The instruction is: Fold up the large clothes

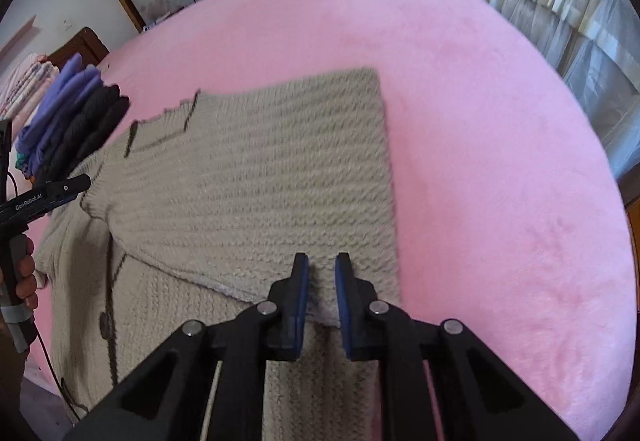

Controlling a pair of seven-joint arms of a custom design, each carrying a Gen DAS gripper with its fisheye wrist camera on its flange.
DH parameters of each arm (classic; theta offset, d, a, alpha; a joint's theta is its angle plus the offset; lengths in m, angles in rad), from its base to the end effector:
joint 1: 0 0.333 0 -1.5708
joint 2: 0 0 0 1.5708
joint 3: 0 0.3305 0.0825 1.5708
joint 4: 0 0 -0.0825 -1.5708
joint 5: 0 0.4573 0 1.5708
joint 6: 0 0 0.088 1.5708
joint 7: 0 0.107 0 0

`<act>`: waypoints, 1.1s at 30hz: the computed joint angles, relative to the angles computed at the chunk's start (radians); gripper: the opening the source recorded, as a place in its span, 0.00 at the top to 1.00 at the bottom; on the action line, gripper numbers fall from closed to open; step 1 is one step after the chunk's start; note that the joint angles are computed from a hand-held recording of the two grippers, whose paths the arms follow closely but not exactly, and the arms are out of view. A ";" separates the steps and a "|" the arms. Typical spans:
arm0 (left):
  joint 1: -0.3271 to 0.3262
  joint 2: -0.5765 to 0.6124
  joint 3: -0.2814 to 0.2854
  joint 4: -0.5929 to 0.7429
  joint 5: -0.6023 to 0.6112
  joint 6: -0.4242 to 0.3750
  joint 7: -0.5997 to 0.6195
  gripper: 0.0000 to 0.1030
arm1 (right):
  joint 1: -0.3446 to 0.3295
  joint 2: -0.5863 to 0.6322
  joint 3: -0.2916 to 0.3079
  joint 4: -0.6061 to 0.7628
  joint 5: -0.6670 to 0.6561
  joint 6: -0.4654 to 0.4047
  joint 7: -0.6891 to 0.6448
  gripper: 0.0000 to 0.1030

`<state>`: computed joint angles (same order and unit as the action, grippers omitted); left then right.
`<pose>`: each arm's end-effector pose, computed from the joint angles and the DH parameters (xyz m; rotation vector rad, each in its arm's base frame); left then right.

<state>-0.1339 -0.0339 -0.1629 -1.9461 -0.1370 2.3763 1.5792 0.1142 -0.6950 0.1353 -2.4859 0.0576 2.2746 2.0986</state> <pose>0.6271 -0.1944 0.5342 -1.7919 2.2598 -0.6427 0.4295 0.1173 0.5636 -1.5856 2.1840 -0.3059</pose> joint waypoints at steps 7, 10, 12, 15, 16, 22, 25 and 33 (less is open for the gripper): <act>0.001 0.024 -0.006 -0.022 0.076 0.009 -0.046 0.39 | 0.021 0.011 0.008 0.014 -0.027 -0.065 -0.051 0.87; 0.000 0.017 -0.007 -0.026 0.068 0.017 -0.031 0.39 | 0.026 0.020 -0.008 0.047 -0.018 -0.078 -0.079 0.87; -0.001 0.017 -0.007 -0.018 0.051 0.018 -0.014 0.39 | 0.008 0.020 -0.007 0.059 -0.031 -0.035 -0.081 0.87; 0.001 0.017 -0.004 -0.005 0.010 0.048 -0.003 0.39 | -0.051 0.063 0.012 0.108 -0.093 0.009 -0.042 0.74; 0.001 0.019 -0.003 0.002 -0.010 0.058 0.000 0.39 | -0.069 0.085 0.012 0.124 -0.109 0.031 -0.026 0.70; 0.010 0.083 -0.008 0.072 -0.041 0.039 -0.021 0.39 | -0.080 0.232 -0.061 0.186 -0.064 0.119 -0.032 0.69; 0.011 0.108 -0.017 0.086 -0.029 0.036 -0.034 0.39 | -0.077 0.299 -0.084 0.206 -0.034 0.132 -0.045 0.69; -0.004 0.152 -0.025 0.095 0.143 0.045 -0.118 0.39 | -0.105 0.324 -0.077 0.178 -0.022 0.165 -0.017 0.72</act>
<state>-0.1379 0.1180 -0.1874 -1.8511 0.0060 2.4212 1.4607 0.0097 -0.3712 0.0579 -2.3084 0.0354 2.4398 2.0813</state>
